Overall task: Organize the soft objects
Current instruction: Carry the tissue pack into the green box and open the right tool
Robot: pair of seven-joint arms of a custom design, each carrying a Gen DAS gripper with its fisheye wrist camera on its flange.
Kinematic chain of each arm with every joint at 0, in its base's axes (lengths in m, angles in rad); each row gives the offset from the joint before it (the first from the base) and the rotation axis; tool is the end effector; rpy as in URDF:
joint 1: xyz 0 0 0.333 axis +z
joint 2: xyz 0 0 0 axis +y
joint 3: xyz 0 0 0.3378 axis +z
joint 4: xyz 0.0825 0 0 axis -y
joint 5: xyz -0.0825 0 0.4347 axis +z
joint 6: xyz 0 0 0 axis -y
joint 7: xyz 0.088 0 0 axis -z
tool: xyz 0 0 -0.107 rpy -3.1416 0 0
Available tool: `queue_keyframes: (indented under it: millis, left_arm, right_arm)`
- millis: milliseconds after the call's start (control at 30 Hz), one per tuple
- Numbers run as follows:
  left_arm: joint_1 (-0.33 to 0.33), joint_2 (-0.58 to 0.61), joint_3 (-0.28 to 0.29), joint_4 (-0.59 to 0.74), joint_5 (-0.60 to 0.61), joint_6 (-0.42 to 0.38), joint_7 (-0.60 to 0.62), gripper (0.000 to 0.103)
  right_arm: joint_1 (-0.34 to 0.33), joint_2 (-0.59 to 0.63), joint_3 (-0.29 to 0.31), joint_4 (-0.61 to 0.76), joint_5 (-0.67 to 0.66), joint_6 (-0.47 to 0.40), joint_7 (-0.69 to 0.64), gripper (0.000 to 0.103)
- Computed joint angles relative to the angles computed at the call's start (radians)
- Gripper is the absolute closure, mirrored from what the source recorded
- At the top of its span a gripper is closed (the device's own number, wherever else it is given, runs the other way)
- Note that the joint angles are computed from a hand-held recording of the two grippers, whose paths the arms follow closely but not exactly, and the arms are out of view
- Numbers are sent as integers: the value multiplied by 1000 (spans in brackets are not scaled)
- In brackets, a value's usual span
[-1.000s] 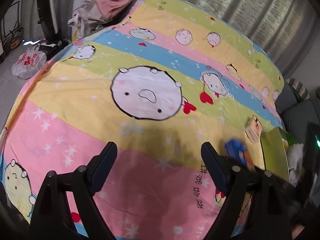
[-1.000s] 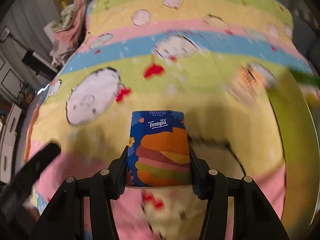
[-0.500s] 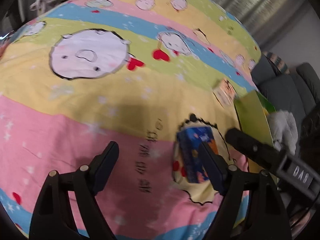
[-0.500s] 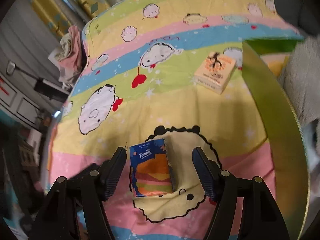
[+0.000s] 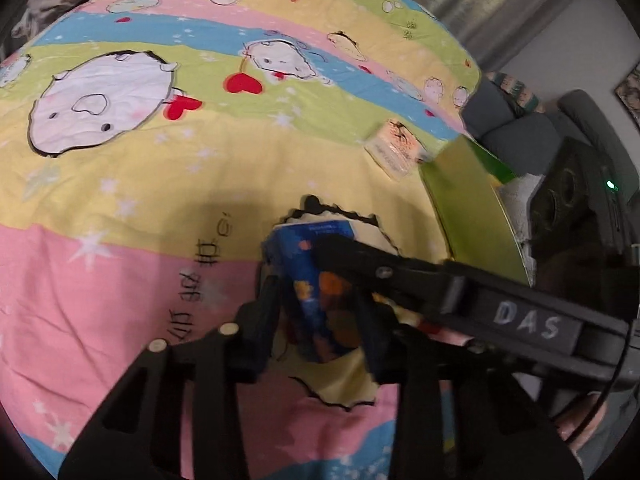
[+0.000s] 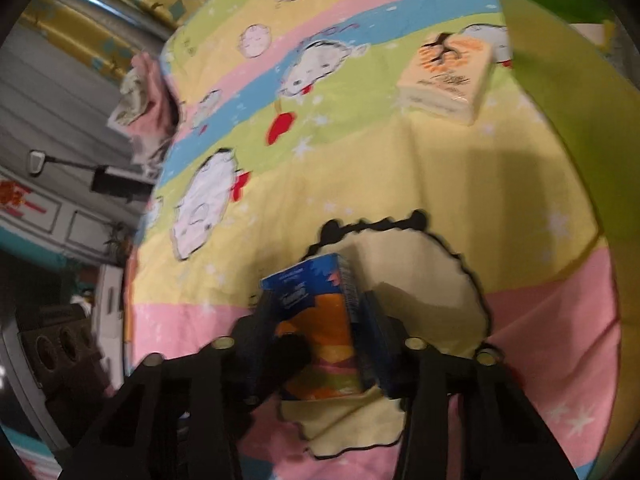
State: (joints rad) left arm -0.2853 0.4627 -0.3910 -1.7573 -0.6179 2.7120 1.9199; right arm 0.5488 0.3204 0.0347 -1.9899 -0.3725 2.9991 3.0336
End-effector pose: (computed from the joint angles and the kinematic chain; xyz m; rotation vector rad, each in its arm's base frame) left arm 0.6130 -0.4229 0.3622 1.5002 -2.3564 1.0237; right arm 0.5657 0.4029 0.3657 -1.2092 2.1218 -0.0032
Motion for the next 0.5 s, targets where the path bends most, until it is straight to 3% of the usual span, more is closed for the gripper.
queue_keyframes:
  millis: [33,167,233,333,400,500]
  left_arm:
    - [-4,-4,1,-5,3,9,1,70]
    - [6,-46,-34,-40,-35,63,57,70]
    - [39,-78,-90,-63,-124,100,151,70]
    - [76,-133,-167,-83,-292,137,332,71]
    - [75,-156,-196,-78,-374,147,434,71]
    - [51,-155,-213,-46,-446,127,544,71]
  right_arm:
    - [-9,1,13,4,8,-7,-17,60]
    - [58,-32,-58,-14,-84,-22,91,60]
    - [136,-78,-145,-36,-241,-29,252,60]
    - [230,-176,-226,-56,-548,-131,520,60]
    - [253,-261,-220,-85,-733,-234,656,60]
    - [239,-371,-171,-151,-860,-356,764,60]
